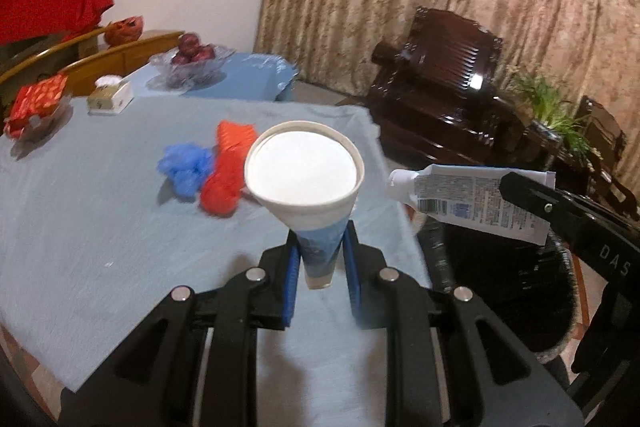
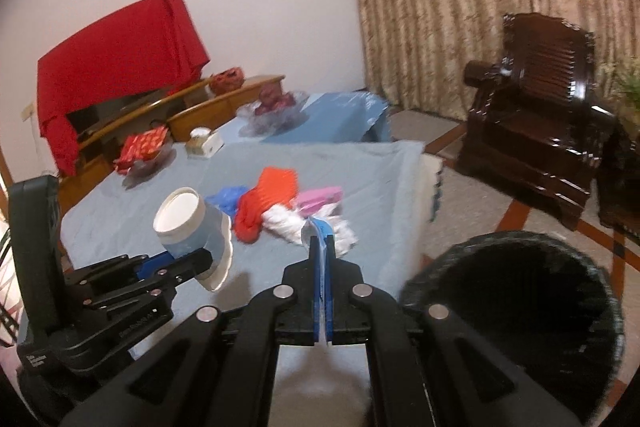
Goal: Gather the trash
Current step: 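Carry the paper cup and toothpaste tube over the bin and open both grippers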
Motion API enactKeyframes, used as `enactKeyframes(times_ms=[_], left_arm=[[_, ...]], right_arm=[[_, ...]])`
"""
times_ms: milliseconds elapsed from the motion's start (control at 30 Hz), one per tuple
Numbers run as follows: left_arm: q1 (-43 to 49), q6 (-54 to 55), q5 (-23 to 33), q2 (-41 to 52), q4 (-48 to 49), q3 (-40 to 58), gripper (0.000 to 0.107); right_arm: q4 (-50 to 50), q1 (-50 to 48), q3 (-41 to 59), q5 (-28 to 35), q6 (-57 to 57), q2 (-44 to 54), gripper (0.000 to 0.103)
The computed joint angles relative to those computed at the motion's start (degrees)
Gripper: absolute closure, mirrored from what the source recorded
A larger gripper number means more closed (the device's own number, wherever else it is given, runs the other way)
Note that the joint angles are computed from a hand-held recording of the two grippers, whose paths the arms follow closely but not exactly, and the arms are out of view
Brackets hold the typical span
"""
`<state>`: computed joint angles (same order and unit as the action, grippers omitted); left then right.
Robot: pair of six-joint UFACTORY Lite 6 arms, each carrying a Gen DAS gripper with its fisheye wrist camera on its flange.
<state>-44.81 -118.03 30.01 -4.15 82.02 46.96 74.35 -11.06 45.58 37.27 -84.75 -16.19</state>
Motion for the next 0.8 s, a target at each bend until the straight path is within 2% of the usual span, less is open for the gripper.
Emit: enactKeyframes(times_ms=[200,400,600,800], left_arm=[[-4.41,1.07,1.00,5.11,0.38,7.75,0.087],[-7.99,0.90,0.30,11.72,1.84,15.90,0.087],[-9.79,3.36,-3.77,20.95,0.83,25.75,0.087],[-10.84,8.71,-7.90,32.08,-3.22,36.78,0.087]], right_arm=[[-2.14,-12.28,0.90,6.52,-0.77,-2.32,0.101],[-2.79,-24.50,2.22,11.67,-4.55,-0.66,0.101],[-3.35,-32.75,2.82,13.01,-8.62,3.22,0.101],[-4.09,-36.99,2.50,10.18,-12.39,8.70,0.101]])
